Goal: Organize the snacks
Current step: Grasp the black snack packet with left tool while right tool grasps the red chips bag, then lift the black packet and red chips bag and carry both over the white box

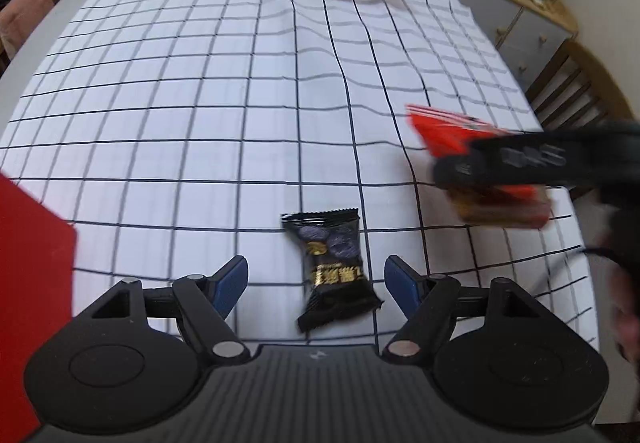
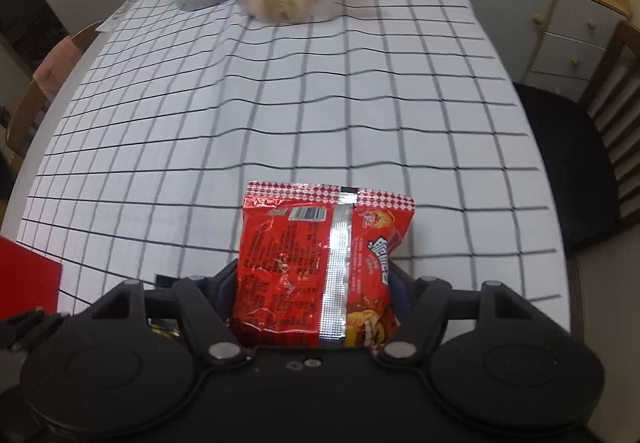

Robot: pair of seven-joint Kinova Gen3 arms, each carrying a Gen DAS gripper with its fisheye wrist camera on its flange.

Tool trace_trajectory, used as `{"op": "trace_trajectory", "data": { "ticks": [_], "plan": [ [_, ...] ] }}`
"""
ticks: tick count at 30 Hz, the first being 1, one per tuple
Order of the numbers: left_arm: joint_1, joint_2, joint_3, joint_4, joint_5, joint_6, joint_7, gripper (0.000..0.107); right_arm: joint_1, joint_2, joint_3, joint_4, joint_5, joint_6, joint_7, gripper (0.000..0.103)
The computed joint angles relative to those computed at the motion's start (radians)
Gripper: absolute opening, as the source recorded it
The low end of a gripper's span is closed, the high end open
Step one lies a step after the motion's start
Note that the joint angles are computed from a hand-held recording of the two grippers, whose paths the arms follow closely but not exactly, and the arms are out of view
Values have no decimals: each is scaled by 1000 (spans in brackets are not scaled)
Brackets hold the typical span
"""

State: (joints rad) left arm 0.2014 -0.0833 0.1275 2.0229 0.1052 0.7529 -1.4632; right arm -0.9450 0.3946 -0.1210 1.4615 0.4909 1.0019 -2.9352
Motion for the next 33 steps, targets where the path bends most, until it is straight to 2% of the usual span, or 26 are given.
{"op": "trace_trajectory", "data": {
  "ticks": [6, 8, 12, 13, 18, 26, 33],
  "plan": [
    [31, 74, 32, -18, -93, -12, 127, 74, -21, -52, -16, 78, 20, -4, -69, 70],
    [38, 85, 29, -20, -106, -13, 138, 59, -23, -61, -26, 88, 24, -1, -82, 70],
    [58, 89, 32, -17, -151, -24, 179, 45, -30, -70, -42, 94, 35, 14, -92, 70],
    [61, 89, 32, -15, -155, -30, 181, 34, -34, -70, -45, 92, 39, 19, -94, 70],
    [75, 67, 35, 0, -198, -29, 228, 33, -57, -72, -59, 75, 55, 44, -106, 70],
    [36, -73, 3, 6, -114, 74, 118, 33, -137, -58, -75, -21, 99, 129, -108, 70],
    [-20, -233, -92, -2, 3, 204, -75, 33, -232, -21, -76, -157, 144, 223, -96, 70]
  ]
}}
